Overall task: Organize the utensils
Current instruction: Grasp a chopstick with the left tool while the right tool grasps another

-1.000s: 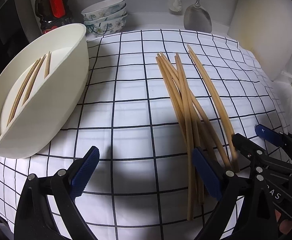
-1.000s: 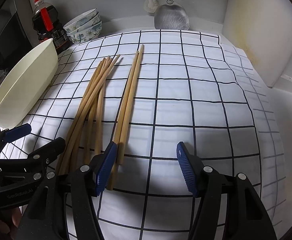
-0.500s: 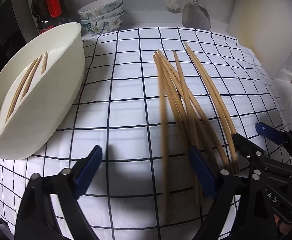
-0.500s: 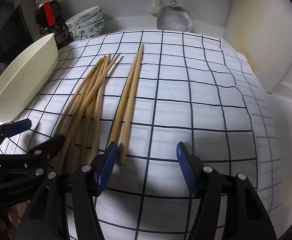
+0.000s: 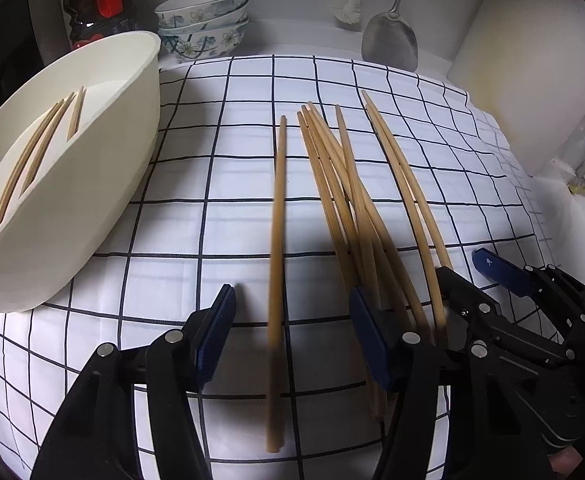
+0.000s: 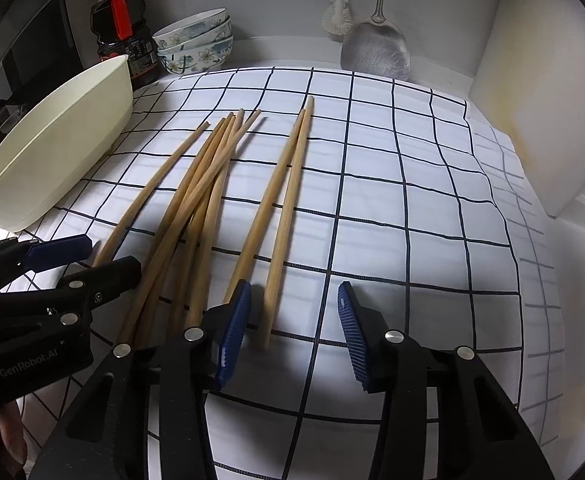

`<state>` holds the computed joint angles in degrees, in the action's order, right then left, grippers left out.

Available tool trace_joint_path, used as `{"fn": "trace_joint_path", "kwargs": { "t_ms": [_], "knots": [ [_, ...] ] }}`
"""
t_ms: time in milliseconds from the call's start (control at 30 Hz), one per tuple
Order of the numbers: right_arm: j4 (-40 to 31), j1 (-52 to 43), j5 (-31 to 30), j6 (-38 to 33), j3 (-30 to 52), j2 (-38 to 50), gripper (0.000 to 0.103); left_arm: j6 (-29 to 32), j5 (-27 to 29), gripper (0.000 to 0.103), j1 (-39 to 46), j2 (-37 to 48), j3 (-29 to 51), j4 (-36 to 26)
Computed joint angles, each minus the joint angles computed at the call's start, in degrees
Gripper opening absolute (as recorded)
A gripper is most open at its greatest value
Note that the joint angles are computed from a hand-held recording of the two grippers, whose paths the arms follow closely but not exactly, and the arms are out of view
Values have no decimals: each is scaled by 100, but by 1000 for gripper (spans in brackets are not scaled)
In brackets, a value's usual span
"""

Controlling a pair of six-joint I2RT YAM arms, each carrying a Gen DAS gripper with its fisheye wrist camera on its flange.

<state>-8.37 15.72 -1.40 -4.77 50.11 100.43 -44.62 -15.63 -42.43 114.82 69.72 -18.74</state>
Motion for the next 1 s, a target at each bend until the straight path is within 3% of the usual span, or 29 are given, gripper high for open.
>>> {"fn": "trace_joint_path", "kwargs": {
  "t_ms": [533, 733, 867, 1000],
  "knots": [
    [43, -12, -11, -7, -2, 8, 43, 119, -227, 55, 79, 49, -5, -72],
    [148, 86, 63, -28, -21, 18, 25, 166, -478, 35, 46, 135, 133, -259],
    [172, 242, 220, -55, -41, 8, 8, 193, -473, 9, 46, 122, 136, -268],
    [108, 238, 210, -6, -13, 2, 6, 202, -494, 8, 5, 136, 165, -333]
  ]
}}
